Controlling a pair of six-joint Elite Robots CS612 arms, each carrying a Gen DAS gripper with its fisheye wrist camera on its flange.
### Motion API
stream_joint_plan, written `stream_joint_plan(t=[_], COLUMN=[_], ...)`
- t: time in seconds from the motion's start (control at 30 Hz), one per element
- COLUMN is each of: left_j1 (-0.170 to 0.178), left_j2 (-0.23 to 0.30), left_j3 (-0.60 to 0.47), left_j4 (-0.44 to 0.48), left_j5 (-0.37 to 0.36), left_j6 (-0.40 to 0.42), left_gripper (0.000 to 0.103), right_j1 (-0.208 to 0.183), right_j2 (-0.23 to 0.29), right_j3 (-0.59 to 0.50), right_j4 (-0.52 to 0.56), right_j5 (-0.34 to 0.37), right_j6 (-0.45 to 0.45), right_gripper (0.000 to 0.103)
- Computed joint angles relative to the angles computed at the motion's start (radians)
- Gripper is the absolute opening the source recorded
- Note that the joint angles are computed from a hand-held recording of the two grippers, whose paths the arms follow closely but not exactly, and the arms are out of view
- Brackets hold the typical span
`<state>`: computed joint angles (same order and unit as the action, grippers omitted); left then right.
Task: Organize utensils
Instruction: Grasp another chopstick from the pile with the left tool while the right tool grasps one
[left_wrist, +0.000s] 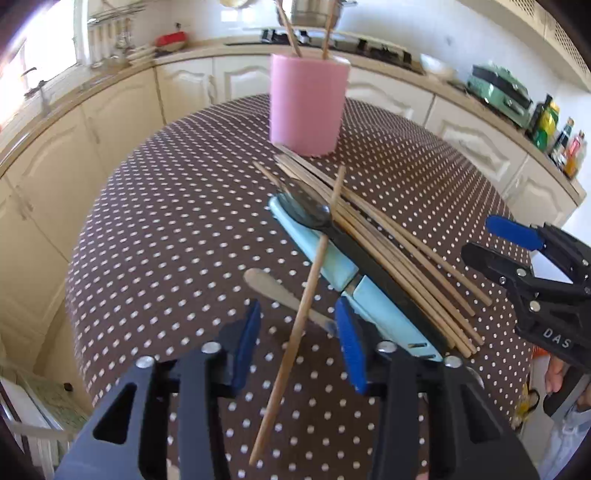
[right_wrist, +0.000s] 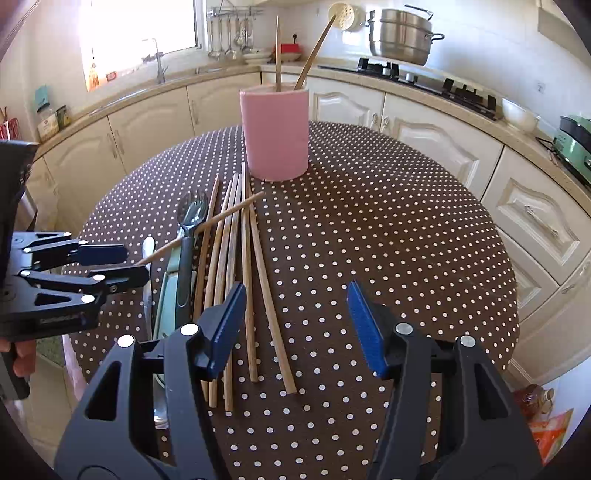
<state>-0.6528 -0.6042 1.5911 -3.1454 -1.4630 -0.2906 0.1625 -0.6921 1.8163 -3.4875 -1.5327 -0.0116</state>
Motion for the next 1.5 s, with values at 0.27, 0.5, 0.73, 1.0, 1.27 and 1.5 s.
stream_joint_plan(t=[0.27, 0.5, 0.73, 1.0, 1.27, 1.5], left_j1=[-0.003, 0.010, 0.032, 0.060, 0.083, 0.035], left_j2=[0.024, 0.014, 0.003, 0.033, 0.058, 0.031], left_j3=[-0.062, -0.020, -0.043, -0.165, -0.232, -0.185], left_j4=[0.059, 0.006, 0.113, 0.274, 0.315, 0.271], left_j5=[0.042, 0.043, 0.032, -0.025, -0.045, 0.232], left_j6=[0.049, -0.109, -0.181, -0.129, -0.121, -0.114], left_gripper=[0.006, 0.005, 0.006, 0.006, 0.006, 0.005], right_j1=[-0.003, -0.001, 0.010, 0.015, 0.010, -0.011], right_j2=[-0.002, 0.008, 0.026, 0.051, 0.084, 0.072], right_j3=[-0.046, -0.123, -0.220, -0.350, -0.469, -0.419], right_j4=[0.121, 0.283, 0.480, 0.712, 0.885, 0.781], right_j5=[0.028, 0.043, 0.029, 0.052, 0.089, 0.136], right_j6=[-0.053, -0.109, -0.179, -0.219, -0.227, -0.201], right_gripper=[0.057, 0.055, 0.042, 0.034, 0.006, 0.007])
